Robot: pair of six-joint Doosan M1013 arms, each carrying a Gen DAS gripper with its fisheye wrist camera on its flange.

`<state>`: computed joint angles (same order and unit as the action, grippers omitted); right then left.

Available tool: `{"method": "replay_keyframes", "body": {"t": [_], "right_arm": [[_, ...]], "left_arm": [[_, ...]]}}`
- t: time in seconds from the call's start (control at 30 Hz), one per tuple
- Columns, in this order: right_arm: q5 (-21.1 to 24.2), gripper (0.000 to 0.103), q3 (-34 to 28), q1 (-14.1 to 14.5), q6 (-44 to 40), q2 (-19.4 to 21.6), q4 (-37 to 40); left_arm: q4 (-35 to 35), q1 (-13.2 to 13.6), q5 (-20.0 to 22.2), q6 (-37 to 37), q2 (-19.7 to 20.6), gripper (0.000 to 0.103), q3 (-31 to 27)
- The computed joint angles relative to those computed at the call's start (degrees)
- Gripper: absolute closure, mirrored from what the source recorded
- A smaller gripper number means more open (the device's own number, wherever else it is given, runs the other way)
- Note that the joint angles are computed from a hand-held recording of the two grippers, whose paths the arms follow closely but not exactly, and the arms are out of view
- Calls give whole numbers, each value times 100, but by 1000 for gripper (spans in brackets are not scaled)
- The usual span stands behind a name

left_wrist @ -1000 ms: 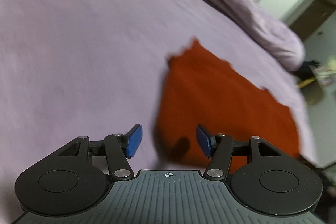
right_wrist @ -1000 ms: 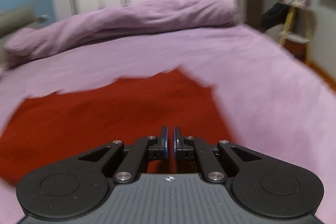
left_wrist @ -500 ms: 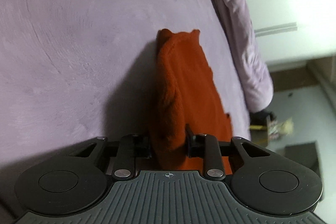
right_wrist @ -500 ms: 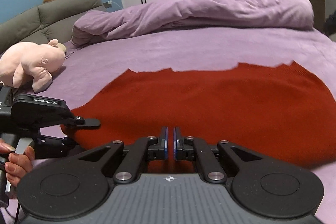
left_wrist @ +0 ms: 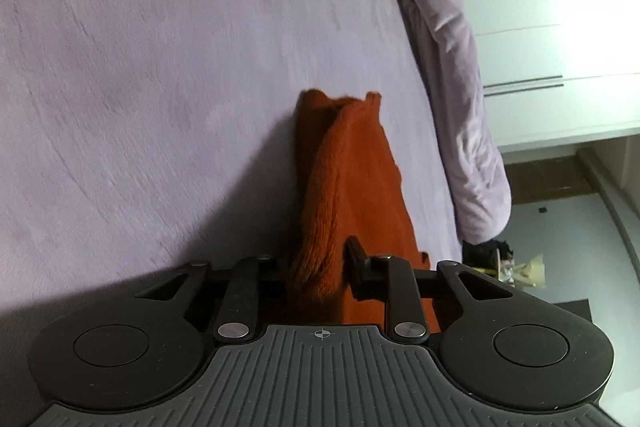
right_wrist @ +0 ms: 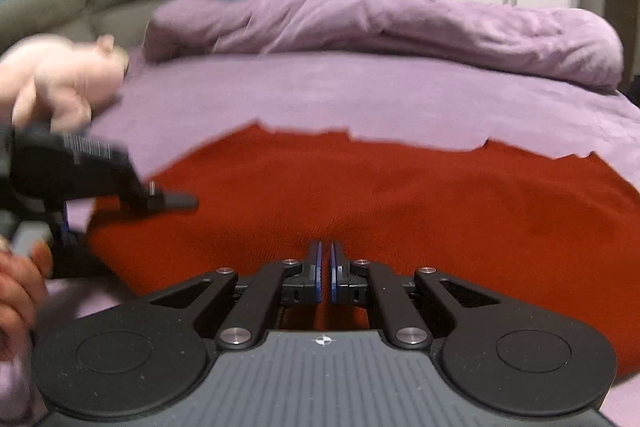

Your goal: Fold small clothes

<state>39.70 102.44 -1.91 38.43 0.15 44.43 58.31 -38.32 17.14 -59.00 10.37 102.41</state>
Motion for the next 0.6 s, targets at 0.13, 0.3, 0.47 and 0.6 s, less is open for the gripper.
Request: {"method": "replay_keyframes", "body": {"t": [0.13, 0.3, 0.47, 0.6], "right_arm": [[270, 98, -3, 18, 162, 123, -269], [881, 98, -175, -300, 62, 128, 448], [767, 98, 25, -751, -153, -108, 1142], [793, 97, 122, -1128, -161, -197, 1382]], "left_arm": [[-299, -22, 130, 464, -49, 84, -23], [-241, -24, 163, 516, -61, 85, -72], [143, -82, 230, 445, -122, 86, -164], [67, -166, 319, 1232, -110, 86, -499]]}}
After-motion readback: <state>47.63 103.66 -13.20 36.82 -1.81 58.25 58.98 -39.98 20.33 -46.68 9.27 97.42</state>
